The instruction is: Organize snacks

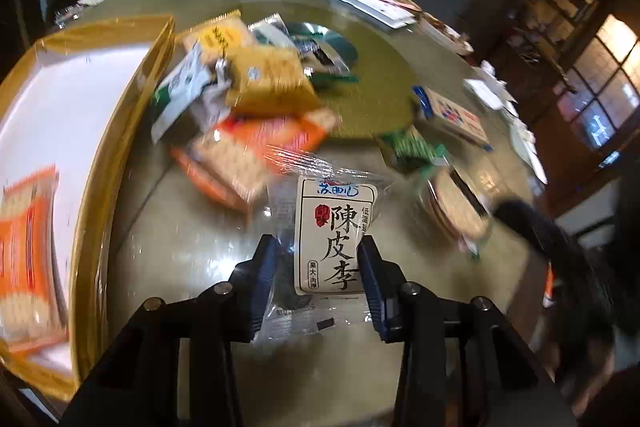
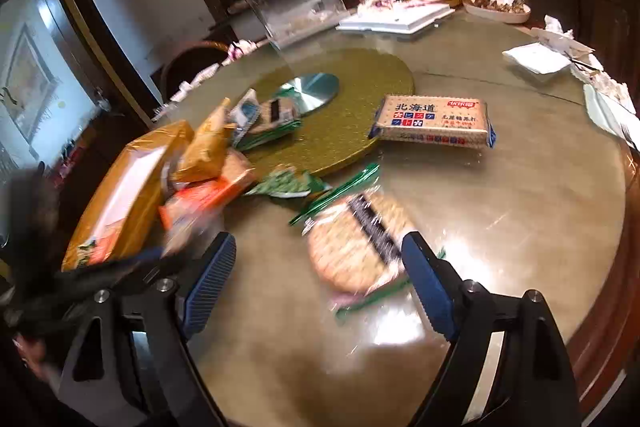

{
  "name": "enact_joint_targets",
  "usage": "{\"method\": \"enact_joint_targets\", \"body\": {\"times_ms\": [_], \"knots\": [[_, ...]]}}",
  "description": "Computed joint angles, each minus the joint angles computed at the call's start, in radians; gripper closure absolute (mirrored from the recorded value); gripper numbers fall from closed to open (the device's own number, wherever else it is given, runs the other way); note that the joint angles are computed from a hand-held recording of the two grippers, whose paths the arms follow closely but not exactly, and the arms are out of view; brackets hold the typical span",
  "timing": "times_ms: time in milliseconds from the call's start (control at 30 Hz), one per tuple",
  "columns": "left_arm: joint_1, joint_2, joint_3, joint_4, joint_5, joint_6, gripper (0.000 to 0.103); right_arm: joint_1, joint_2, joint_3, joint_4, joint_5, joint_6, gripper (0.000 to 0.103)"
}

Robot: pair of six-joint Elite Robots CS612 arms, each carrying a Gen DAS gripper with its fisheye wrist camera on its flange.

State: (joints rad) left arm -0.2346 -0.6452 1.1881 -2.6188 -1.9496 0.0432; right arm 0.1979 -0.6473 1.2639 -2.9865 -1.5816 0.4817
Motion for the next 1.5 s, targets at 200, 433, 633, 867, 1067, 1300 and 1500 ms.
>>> {"method": "enact_joint_targets", "body": {"times_ms": [200, 433, 633, 867, 1067, 1300, 1500], "knots": [[0.039, -0.043, 0.080, -0.011, -0.080, -0.011, 0.065, -0.012, 0.034, -0.068, 0.143, -0.013, 0.014, 0.018], [0.059, -0.063, 0.111, -0.045, -0.119, -0.032, 0.067, 0.013, 0.042, -0.095, 0.226, -0.054, -0.059, 0.015], [0.065, -0.071, 0.122, -0.080, -0.145, -0.046, 0.069, 0.054, 0.069, -0.170, 0.368, -0.207, -0.100, 0.018], [0.077, -0.071, 0.124, -0.110, -0.170, -0.071, 0.071, 0.091, 0.025, -0.070, 0.279, -0.254, -0.035, 0.027], [0.091, -0.073, 0.119, -0.133, -0.198, -0.087, 0.074, 0.095, -0.010, 0.023, 0.055, -0.067, 0.009, 0.028], [0.132, -0.072, 0.090, -0.246, -0.146, -0.206, 0.076, 0.135, 0.026, -0.095, -0.047, 0.011, -0.080, 0.028], [0.159, -0.034, 0.010, -0.245, -0.010, -0.279, 0.078, 0.149, 0.143, -0.353, 0.089, 0.107, -0.141, 0.028]]}}
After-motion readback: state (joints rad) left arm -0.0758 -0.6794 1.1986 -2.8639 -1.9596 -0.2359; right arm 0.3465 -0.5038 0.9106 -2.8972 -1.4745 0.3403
